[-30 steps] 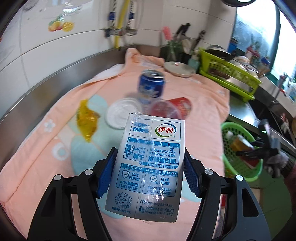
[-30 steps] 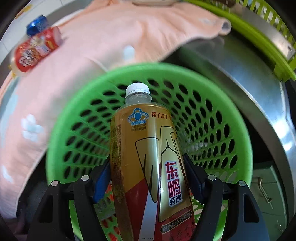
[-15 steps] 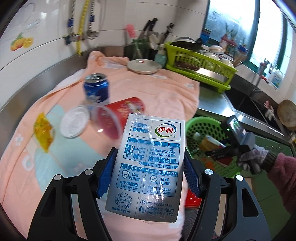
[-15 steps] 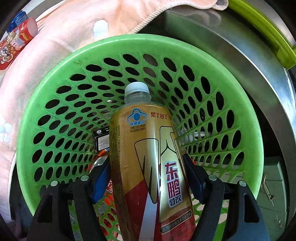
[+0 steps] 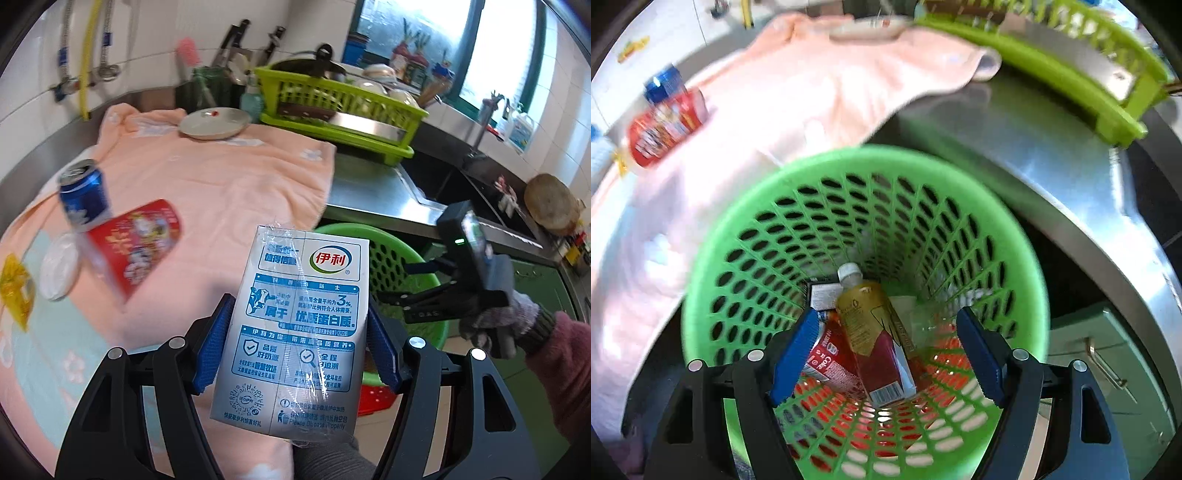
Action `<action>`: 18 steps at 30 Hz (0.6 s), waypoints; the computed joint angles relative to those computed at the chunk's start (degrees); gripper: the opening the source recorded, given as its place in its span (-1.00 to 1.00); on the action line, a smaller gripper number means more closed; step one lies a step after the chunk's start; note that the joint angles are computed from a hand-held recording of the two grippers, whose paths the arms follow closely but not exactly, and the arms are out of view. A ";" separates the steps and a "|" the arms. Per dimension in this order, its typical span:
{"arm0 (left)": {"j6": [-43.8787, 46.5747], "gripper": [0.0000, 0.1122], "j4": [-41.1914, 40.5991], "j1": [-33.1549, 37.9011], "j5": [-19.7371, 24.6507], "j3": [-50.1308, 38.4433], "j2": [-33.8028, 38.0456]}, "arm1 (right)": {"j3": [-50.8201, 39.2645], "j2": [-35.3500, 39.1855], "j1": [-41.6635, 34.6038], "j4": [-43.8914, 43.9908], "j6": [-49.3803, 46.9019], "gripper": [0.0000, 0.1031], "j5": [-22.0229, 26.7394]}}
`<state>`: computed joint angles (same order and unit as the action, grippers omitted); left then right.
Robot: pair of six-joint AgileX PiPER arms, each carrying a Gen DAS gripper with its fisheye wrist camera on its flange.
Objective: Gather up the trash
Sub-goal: 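Carry the milk carton into the green basket and open the left tool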
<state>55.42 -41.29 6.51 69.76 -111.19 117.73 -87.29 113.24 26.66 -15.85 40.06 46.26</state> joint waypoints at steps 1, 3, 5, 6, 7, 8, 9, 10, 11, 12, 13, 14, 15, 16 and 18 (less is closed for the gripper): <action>-0.05 0.18 0.14 -0.87 -0.41 0.62 -0.14 | 2.55 -2.43 0.60 -0.92 1.45 0.44 -1.32; -0.40 0.18 0.78 -3.00 -1.69 1.74 -0.18 | 5.88 -5.93 2.15 -4.03 5.70 0.47 -2.31; -1.46 0.18 1.26 -4.91 -1.77 1.79 0.51 | 8.71 -9.00 2.78 -5.85 7.99 0.49 -3.29; -1.80 0.18 1.61 -5.87 -2.38 2.11 0.65 | 10.11 -10.71 3.64 -7.64 10.38 0.49 -3.24; -2.33 0.18 2.35 -7.26 -3.24 2.34 1.00 | 10.25 -11.60 4.41 -8.57 11.78 0.49 -2.45; -2.78 0.19 2.71 -8.05 -3.64 2.49 1.24 | 12.46 -13.66 5.27 -10.05 14.13 0.49 -2.91; -3.56 0.19 3.08 -9.14 -3.66 2.06 1.95 | 13.83 -14.99 5.75 -11.17 15.79 0.49 -3.12; -4.06 0.19 3.49 -9.93 -3.86 1.80 2.38 | 14.66 -15.73 6.10 -12.19 17.23 0.49 -3.10; -5.14 0.19 4.55 -11.33 -4.72 1.61 2.90 | 16.19 -17.03 6.85 -13.62 19.59 0.49 -2.96; -6.19 0.19 5.28 -12.38 -4.82 0.96 3.56 | 17.85 -18.37 7.33 -14.46 21.40 0.49 -3.56; -7.13 0.19 5.96 -13.33 -4.44 -0.19 4.46 | 19.30 -19.54 7.75 -15.49 23.44 0.49 -3.98; -8.30 0.19 7.13 -14.78 -5.09 -0.70 5.08 | 20.24 -20.44 8.20 -16.22 24.99 0.50 -3.83; -9.09 0.19 7.89 -15.78 -5.26 -1.32 5.74 | 21.19 -20.93 8.46 -16.88 26.19 0.50 -4.18; -9.80 0.19 8.72 -17.13 -5.06 -2.44 6.76 | 22.57 -21.88 9.02 -18.31 28.40 0.50 -4.33; -11.29 0.19 10.27 -19.11 -5.75 -3.52 7.84 | 24.46 -23.03 9.67 -20.17 31.32 0.50 -4.18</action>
<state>44.12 -31.02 -12.60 64.01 -114.71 125.57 -62.83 90.21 36.33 -36.02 71.38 42.08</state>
